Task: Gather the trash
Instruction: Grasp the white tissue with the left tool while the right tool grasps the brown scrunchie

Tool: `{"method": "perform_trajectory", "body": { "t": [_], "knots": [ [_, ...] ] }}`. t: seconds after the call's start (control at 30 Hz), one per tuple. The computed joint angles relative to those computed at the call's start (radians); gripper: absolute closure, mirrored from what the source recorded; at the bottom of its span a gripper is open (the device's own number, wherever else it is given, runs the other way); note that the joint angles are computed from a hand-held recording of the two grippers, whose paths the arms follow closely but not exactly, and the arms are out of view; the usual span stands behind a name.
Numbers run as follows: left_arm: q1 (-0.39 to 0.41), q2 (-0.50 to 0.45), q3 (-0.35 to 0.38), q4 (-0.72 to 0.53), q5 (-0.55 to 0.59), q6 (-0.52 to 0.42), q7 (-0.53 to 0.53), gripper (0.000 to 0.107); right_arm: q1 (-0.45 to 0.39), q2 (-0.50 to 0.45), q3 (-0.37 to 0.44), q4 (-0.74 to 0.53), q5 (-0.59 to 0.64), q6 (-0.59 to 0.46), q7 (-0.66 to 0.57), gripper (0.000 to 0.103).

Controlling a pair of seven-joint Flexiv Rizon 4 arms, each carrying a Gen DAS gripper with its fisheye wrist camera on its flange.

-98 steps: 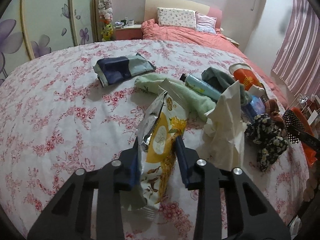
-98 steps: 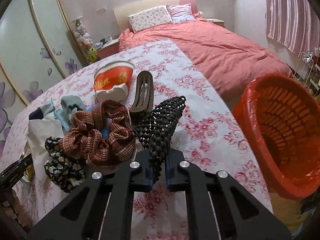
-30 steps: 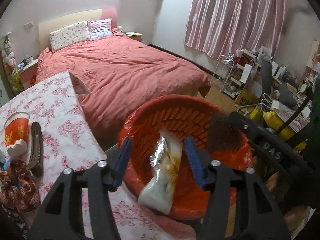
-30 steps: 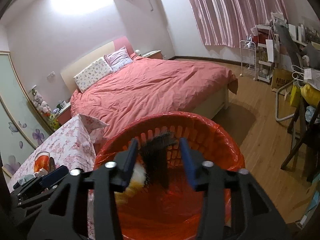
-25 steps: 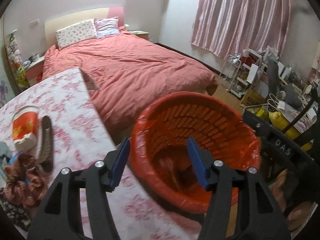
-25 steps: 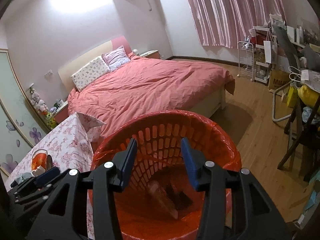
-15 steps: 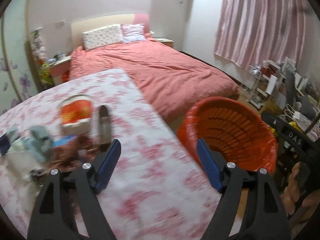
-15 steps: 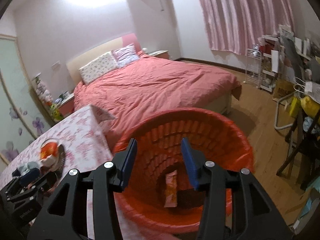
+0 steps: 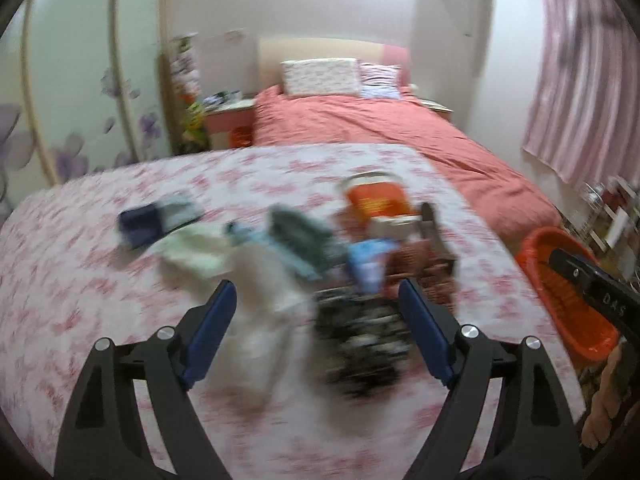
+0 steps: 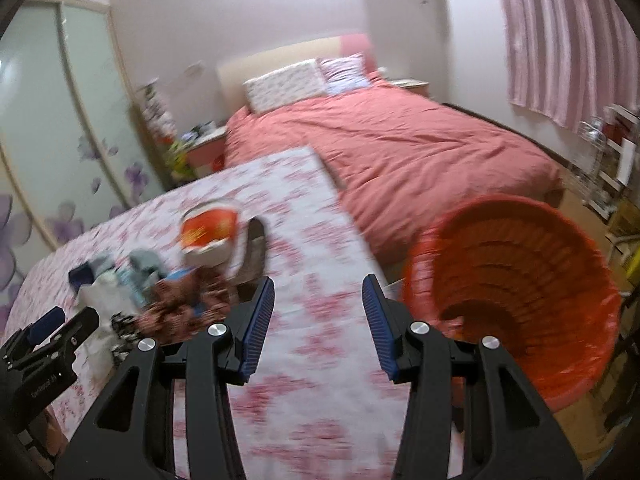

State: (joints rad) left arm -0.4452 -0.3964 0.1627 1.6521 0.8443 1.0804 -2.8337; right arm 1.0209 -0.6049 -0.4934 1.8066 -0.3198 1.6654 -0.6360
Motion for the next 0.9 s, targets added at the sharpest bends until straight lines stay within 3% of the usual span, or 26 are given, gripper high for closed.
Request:
{"method": "perform_trajectory", "body": {
  "t": [0.27, 0.57, 0.73, 0.83, 0.9],
  "knots": [
    [0.058, 0.076, 0.014, 0.132, 0.027, 0.054, -0.085, 0.025, -0.169, -0.059, 0.274, -0.164, -0.091, -0.132, -0.027, 0.056],
    [0.108, 0.058, 0.001, 0.174, -0.012, 0.148, -0.049, 0.03, -0.312, -0.14, 0.501, -0.319, -0.125, -0.321, -0.064, 0.066],
    [0.11, 0.031, 0.012, 0.182, -0.073, 0.2, 0.004, 0.034, -0.342, -0.162, 0.557, -0.357, -0.104, -0.363, -0.101, 0.067],
    [0.106, 0.012, 0.021, 0.184, -0.121, 0.221, 0.044, 0.037, -0.315, -0.161, 0.521, -0.354, -0.135, -0.368, -0.103, 0.068],
    [0.105, -0.003, 0.024, 0.186, -0.159, 0.232, 0.074, 0.041, -0.318, -0.162, 0.529, -0.355, -0.143, -0.367, -0.122, 0.086]
  ]
}}
